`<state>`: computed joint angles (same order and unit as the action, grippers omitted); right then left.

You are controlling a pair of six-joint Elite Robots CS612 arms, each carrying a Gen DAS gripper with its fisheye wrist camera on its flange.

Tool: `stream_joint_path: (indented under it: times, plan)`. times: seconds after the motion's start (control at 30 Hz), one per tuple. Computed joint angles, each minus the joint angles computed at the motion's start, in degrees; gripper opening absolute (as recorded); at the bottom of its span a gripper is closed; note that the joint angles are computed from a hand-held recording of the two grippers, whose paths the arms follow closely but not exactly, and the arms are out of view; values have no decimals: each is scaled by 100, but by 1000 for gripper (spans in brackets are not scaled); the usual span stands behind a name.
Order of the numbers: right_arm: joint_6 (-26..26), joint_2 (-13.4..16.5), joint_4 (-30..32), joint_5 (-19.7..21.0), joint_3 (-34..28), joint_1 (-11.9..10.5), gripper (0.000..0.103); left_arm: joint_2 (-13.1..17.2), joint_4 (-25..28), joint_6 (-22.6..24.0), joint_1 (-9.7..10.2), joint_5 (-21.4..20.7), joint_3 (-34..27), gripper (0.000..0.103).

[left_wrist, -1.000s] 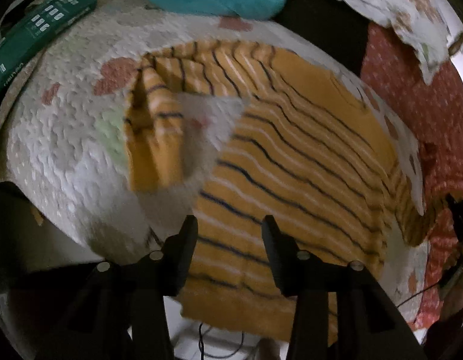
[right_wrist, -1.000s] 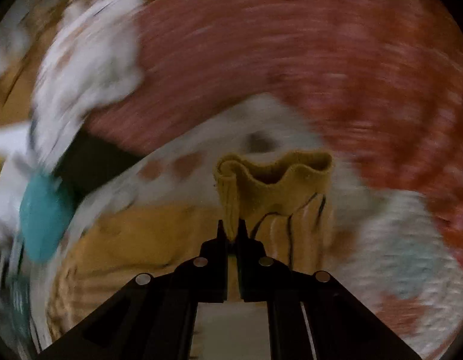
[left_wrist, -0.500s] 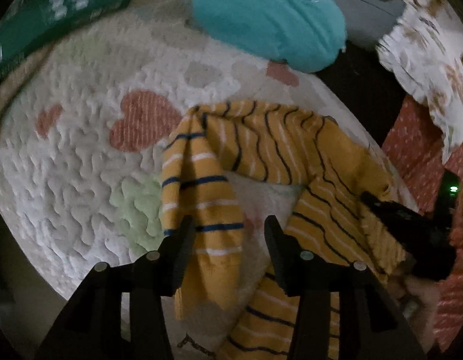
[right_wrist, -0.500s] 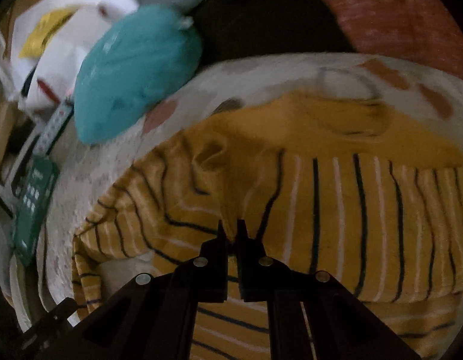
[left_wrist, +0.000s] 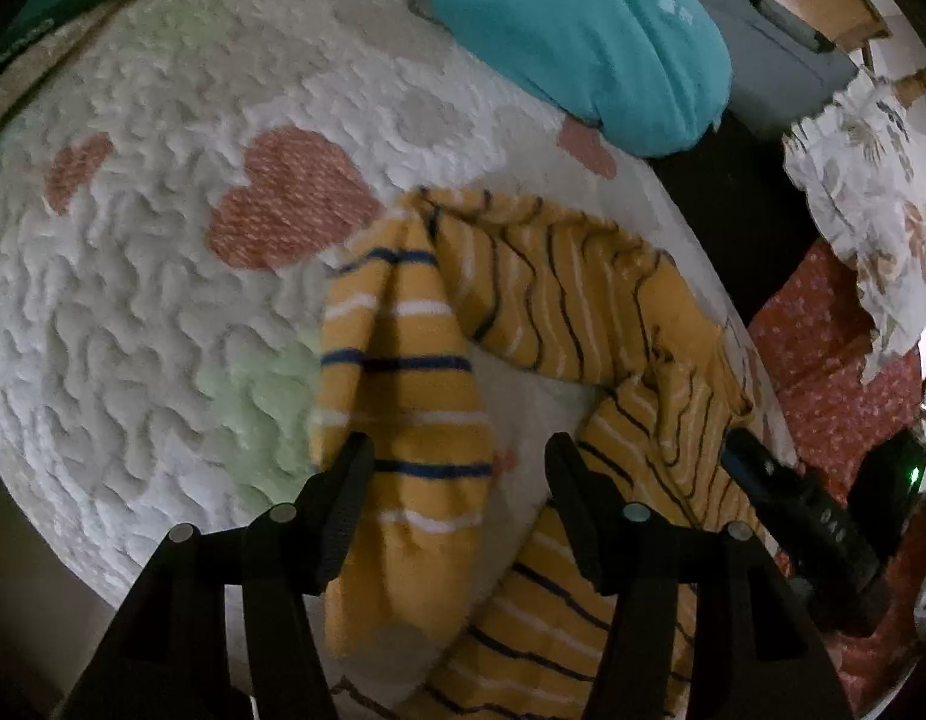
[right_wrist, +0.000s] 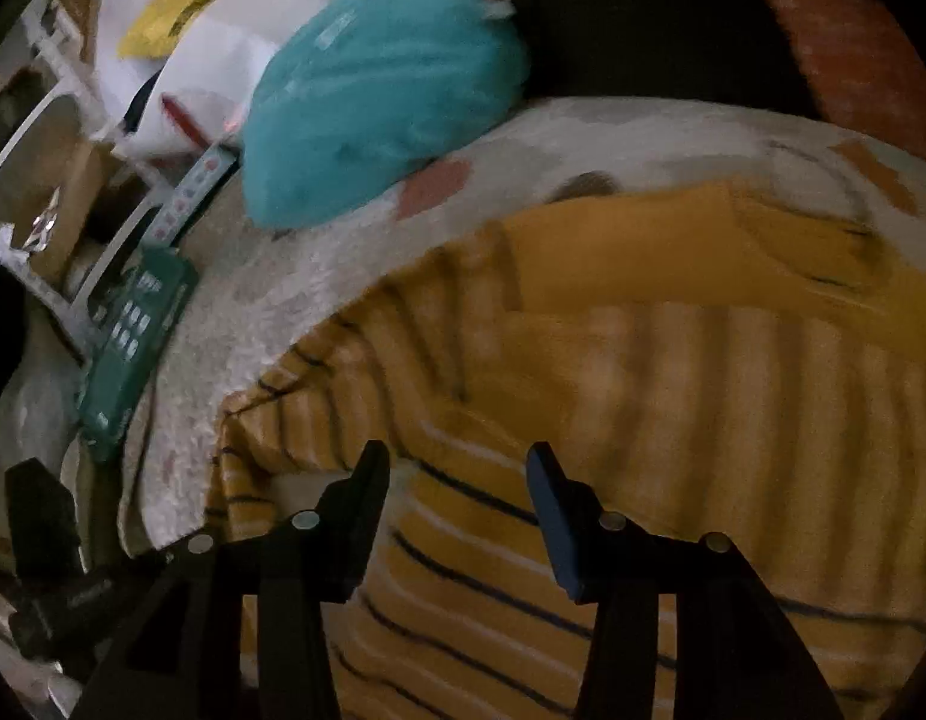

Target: Fold small clothes

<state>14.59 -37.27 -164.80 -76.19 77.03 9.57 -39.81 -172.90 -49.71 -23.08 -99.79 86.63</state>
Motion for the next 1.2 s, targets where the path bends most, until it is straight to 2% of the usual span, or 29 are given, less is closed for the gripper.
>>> stream_joint_path:
  times: [0.07,0.2,0.23,0.33,0.4,0.53,0.57,0.6,0.63,0.7,0.73,0.87,0.93,1.0,1.07,1.1,1.2]
  plan:
    - [174,-165,-105,-376,309,-112,52,18,123,230,-72,-21,-104,58]
    - [838,-562,-475,-1177,1115,-477,52,160,402,684,-214,-237,-561,58]
    - [956,-637,-470,-1242,1254,-570,53,249,581,857,-279,-234,-803,58]
    - [1441,-779,-522,-1530,1594,-826,55,464,1156,1345,-478,206,-1359,58]
    - [1687,-804,-588,-1502,1727,-976,55,657,1510,1663,-598,499,-1756,58]
    - [1989,-698,-723,-1207,1747,-1139,56,1030,2187,2035,-717,738,-2429,57]
    - [2028,-655,-728,-1103,1714,-1166,56,1128,2482,2132,-734,799,-2610,53]
    - [2032,-602,-690,-1014,1656,-1182,56,1190,2700,2225,-743,809,-2726,40]
    - [1986,-564,-663,-908,1607,-1200,56,1224,2814,2350,-762,853,-2806,35]
    - [1754,-486,-539,-611,1476,-1214,24,1208,2816,2567,-786,871,-2835,13]
    - [1652,-492,-512,-630,1463,-1197,14,1210,2853,2591,-802,950,-2856,13]
    - [1559,-575,-933,-915,1503,-1162,13,1235,2980,2519,-835,1131,-2926,13]
    - [1484,-600,-836,-1107,1503,-1154,17,1255,3004,2527,-857,1231,-2959,13]
    - [1533,-650,-707,-1368,1560,-1142,29,1251,2968,2552,-878,1315,-2936,14]
    - [1782,-777,-1003,-1300,1838,-1175,54,1253,2937,2606,-885,1347,-2928,15]
    - [1880,-865,-1166,-1222,2035,-1194,60,1247,2924,2628,-880,1333,-2916,16]
    - [1783,-1055,-1123,-1001,2440,-1170,62,1251,2935,2617,-863,1262,-2923,17]
